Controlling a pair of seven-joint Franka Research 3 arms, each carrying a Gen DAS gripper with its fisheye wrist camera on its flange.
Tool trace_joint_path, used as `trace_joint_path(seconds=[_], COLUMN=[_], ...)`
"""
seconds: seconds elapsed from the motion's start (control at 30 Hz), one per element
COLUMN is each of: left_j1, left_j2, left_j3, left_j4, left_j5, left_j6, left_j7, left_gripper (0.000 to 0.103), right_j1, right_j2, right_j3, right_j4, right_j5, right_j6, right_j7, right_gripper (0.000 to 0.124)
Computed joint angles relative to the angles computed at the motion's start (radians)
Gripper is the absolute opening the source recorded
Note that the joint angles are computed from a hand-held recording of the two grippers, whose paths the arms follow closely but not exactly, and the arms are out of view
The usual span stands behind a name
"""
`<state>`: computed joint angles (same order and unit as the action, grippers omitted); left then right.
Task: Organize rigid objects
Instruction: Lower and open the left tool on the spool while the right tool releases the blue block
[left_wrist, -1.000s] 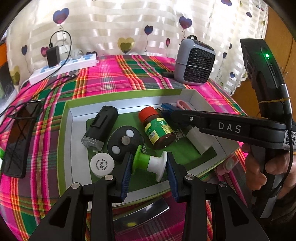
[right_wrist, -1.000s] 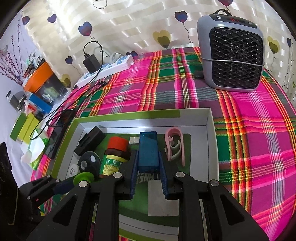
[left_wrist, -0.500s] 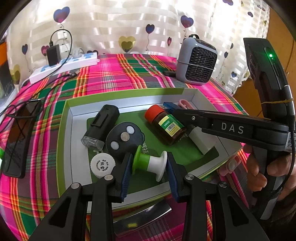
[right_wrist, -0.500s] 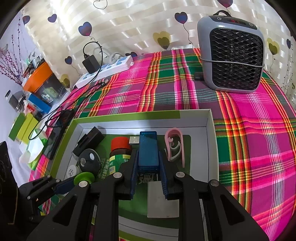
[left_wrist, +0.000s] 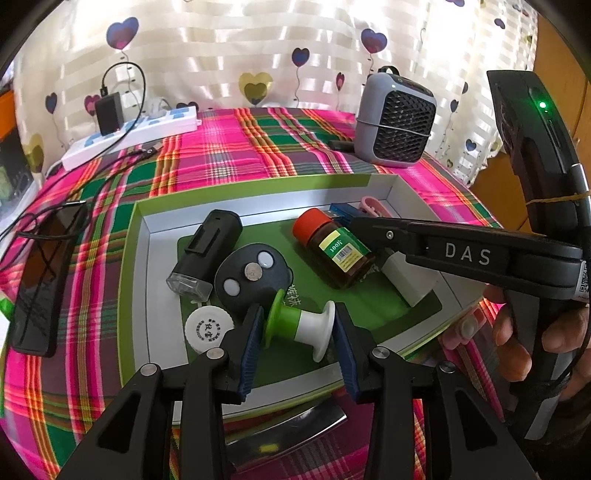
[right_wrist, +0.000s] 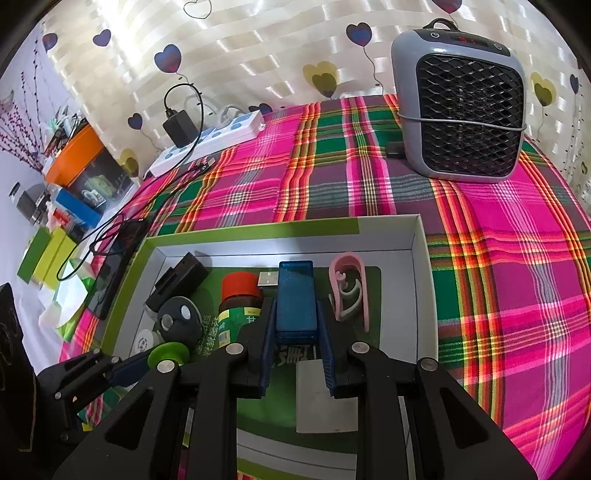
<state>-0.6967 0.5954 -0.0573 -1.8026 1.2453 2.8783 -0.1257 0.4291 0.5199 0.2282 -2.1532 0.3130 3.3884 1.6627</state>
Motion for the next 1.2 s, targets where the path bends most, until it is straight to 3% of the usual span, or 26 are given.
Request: trace_joint_path(seconds=[0.23, 0.57, 1.2], left_j1=[-0.002, -0.012, 0.023], left_j2=[-0.001, -0.026, -0.168], left_j3=[0.002, 0.002, -0.123], left_j4=[-0.001, -0.019, -0.173], left_j5=[0.008, 0.074, 0.242], left_j6=[-0.004, -0.016, -0.167], left_j7=[-0.008, -0.07, -0.265], left_gripper=[0.041, 0.043, 0.043], right_j1=[0.004, 0.028, 0.121], right_j2=[-0.003, -0.018, -0.12], right_j3=[-0.004, -0.015, -0.033], right_j4=[-0.006, -0.034, -0.18], right_j5=[0.006, 0.014, 0.077], right_j6=[0.006, 0.041, 0.167], right_j7=[0.007, 0.014, 0.019], right_gripper=[0.024, 0.035, 0.035])
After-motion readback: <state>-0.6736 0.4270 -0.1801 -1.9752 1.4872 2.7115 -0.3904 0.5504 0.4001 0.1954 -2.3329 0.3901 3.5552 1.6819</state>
